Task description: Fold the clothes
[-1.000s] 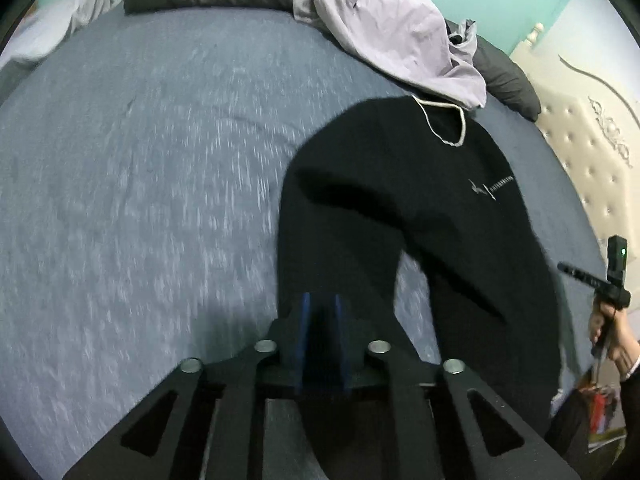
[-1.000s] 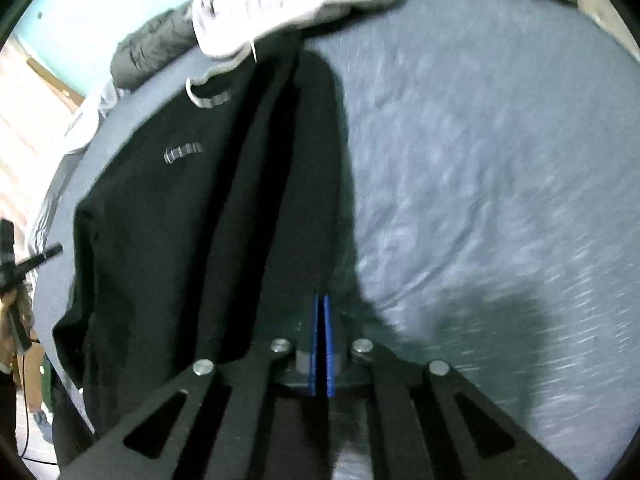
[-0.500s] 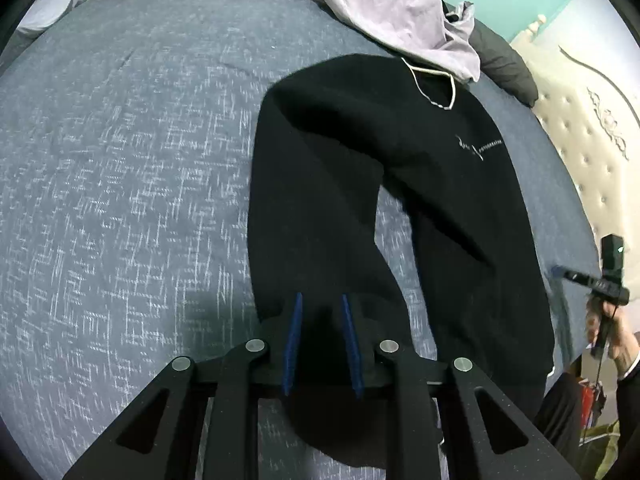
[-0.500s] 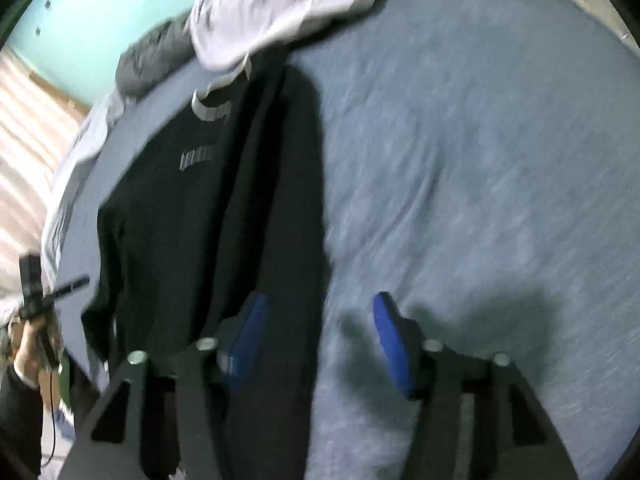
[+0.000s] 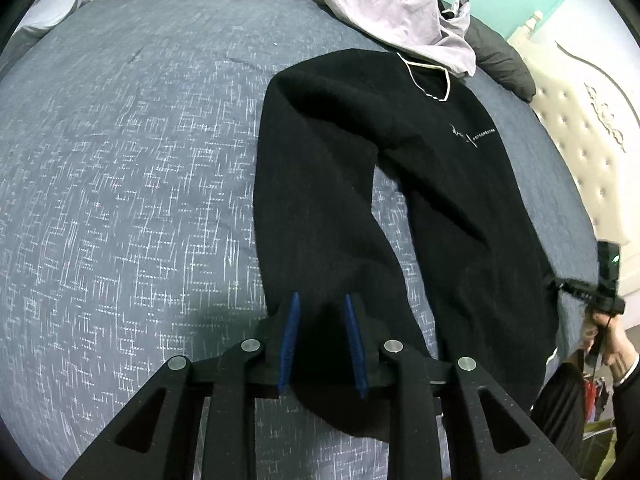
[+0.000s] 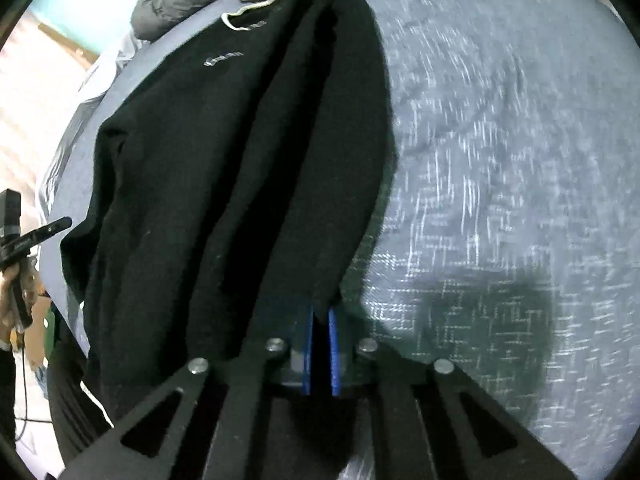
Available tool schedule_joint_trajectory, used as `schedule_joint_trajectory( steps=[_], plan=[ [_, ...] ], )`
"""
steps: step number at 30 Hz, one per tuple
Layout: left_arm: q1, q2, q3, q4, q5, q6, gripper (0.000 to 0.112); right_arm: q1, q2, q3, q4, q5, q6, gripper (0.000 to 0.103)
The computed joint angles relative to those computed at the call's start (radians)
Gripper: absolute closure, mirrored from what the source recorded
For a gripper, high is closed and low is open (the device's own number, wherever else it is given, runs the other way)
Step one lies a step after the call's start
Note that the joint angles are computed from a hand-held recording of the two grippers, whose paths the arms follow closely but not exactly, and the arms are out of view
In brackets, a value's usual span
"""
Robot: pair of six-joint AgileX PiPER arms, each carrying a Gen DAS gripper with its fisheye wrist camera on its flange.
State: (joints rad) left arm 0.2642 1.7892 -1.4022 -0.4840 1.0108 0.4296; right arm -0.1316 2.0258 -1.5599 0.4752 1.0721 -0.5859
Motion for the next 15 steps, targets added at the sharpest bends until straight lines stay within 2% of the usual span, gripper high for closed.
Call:
schedule_joint_trajectory(
  steps=[4,6,8,15],
  plan=[
    [0.000,-0.015,0.019,-0.005,0.009,0.005,0.081,-0.013,-0.058,-0.009,0.002,-0.003,-0.011,0.098],
    [0.000,-0.024,0.033,-0.014,0.006,0.012,0.066,-0.038,-0.080,-0.038,-0.007,0.001,0.001,0.098],
    [-0.001,-0.027,0.042,-0.022,0.005,0.015,0.064,-0.073,-0.093,-0.083,-0.020,0.013,0.014,0.099],
    [-0.023,0.008,0.051,-0.008,0.004,0.006,0.058,-0.148,-0.001,-0.441,-0.155,0.128,0.131,0.099]
  ],
)
